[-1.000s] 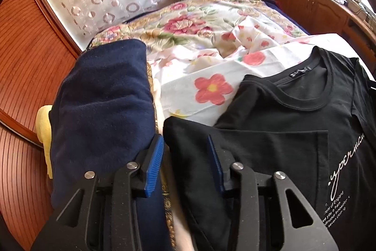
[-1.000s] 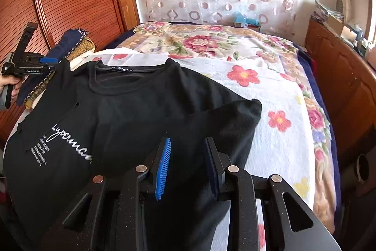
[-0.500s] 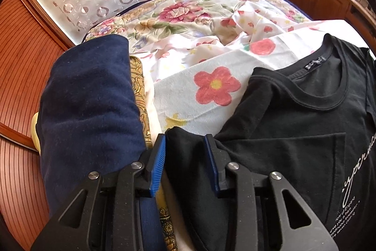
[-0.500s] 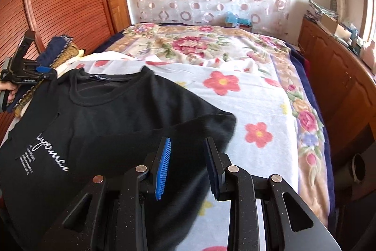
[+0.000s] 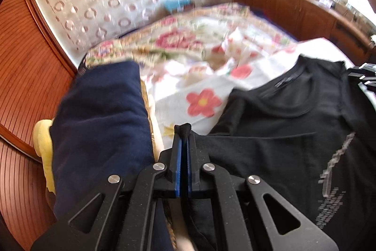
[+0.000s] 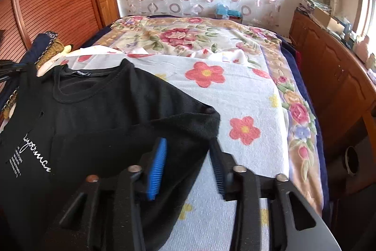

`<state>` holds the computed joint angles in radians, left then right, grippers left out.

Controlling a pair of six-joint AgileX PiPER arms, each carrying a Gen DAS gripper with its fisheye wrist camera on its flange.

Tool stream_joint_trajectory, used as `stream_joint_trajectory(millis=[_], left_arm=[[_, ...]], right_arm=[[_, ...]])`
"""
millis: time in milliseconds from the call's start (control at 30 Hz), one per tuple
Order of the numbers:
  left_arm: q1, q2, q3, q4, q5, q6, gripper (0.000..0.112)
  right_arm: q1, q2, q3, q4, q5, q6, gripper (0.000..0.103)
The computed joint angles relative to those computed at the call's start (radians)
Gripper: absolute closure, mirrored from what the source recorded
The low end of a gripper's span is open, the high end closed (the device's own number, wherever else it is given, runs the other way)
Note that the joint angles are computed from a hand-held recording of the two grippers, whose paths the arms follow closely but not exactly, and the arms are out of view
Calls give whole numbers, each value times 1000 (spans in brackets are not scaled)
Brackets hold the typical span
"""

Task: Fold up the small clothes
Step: 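Grasp the black T-shirt's hem edge with the left tool while the right tool grasps it too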

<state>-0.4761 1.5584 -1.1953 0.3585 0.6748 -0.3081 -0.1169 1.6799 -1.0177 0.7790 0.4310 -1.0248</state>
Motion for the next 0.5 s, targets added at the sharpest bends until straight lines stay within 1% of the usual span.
stream_joint_trajectory(millis=[67, 133, 267, 400, 433, 467, 500], left_arm=[[-17, -62, 36, -8, -16, -2, 108], [-27, -107, 65, -12, -30, -7, 108], [-56, -158, 96, -3, -52, -33, 108], [-81, -204, 141, 16, -67, -72, 108], [-82, -213, 153, 11, -73, -68, 108], [-86, -228, 171, 14, -79, -76, 108], [-88, -244, 187, 18, -86, -87, 108]], right_arm=[[-5, 16, -21, -26, 27, 34, 59], [-3, 19, -32, -50, 27, 65, 59], [16, 28, -53, -105, 15, 137, 59], [30, 56, -101, -167, 26, 212, 59], [35, 57, -103, -171, 26, 209, 67], [38, 54, -99, -156, 27, 181, 83], [36, 53, -97, -137, 33, 150, 90]])
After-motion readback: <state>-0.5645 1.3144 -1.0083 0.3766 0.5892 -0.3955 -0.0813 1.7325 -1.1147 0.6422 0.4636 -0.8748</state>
